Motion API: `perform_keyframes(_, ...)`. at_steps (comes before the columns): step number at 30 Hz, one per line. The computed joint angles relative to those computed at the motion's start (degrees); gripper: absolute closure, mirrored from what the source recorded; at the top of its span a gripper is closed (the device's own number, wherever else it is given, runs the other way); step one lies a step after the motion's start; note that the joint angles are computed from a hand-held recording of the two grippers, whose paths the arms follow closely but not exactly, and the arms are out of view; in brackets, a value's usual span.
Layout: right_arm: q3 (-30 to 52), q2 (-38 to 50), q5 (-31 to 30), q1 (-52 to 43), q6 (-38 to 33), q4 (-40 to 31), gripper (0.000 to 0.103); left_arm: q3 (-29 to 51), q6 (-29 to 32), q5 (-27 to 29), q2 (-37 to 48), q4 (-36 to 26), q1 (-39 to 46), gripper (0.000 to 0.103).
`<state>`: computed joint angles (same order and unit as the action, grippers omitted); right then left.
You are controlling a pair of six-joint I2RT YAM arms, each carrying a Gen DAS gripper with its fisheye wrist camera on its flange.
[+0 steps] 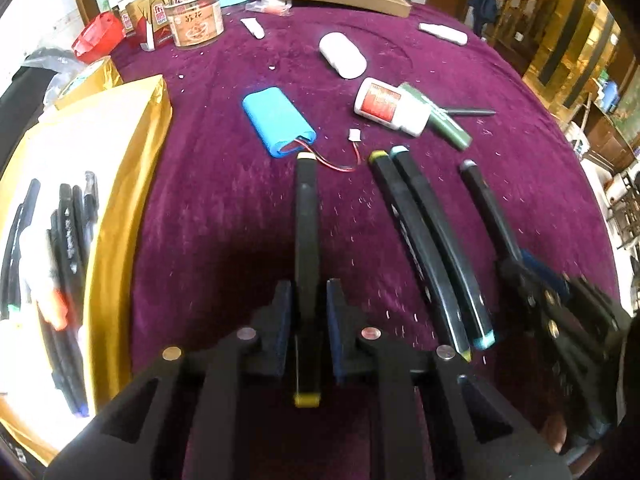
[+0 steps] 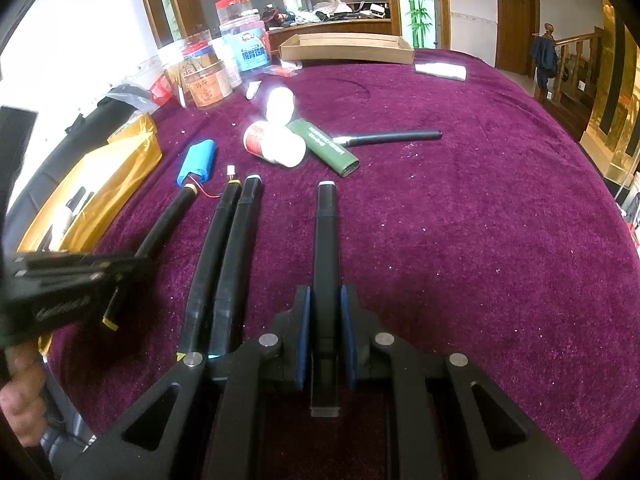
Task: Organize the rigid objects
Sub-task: 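Grasp a black marker with the right gripper while the left grasps a yellow-capped marker, then carry both markers into the white tray while both grippers open to release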
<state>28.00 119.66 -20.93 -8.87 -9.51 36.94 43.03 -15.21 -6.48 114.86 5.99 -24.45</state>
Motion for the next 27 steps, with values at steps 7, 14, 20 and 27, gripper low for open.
perform_keyframes(7, -0.5, 0.0, 0.1, 0.1, -0.2, 1.1, 0.09, -2.3, -0.9, -3.1, 0.5, 5.4, -0.8, 0.091)
perform_keyframes(14, -5.6, -0.6, -0.6, -1.0, 0.8, 11.3, 0.09, -8.9, -3.0, 5.9, -8.7, 8.0, 4.8, 0.091)
perform_keyframes(20, -5.4, -1.1, -10.0, -4.2, 3.1, 9.3, 0.09, -16.5, -3.1, 11.5, -20.8, 7.2, 9.1, 0.091)
perform_keyframes(27, -11.4, -10.8, -14.0, 3.0, 10.2, 10.7, 0.09, -22.1, 0.8, 18.5, -30.4, 3.6, 20.2, 0.091)
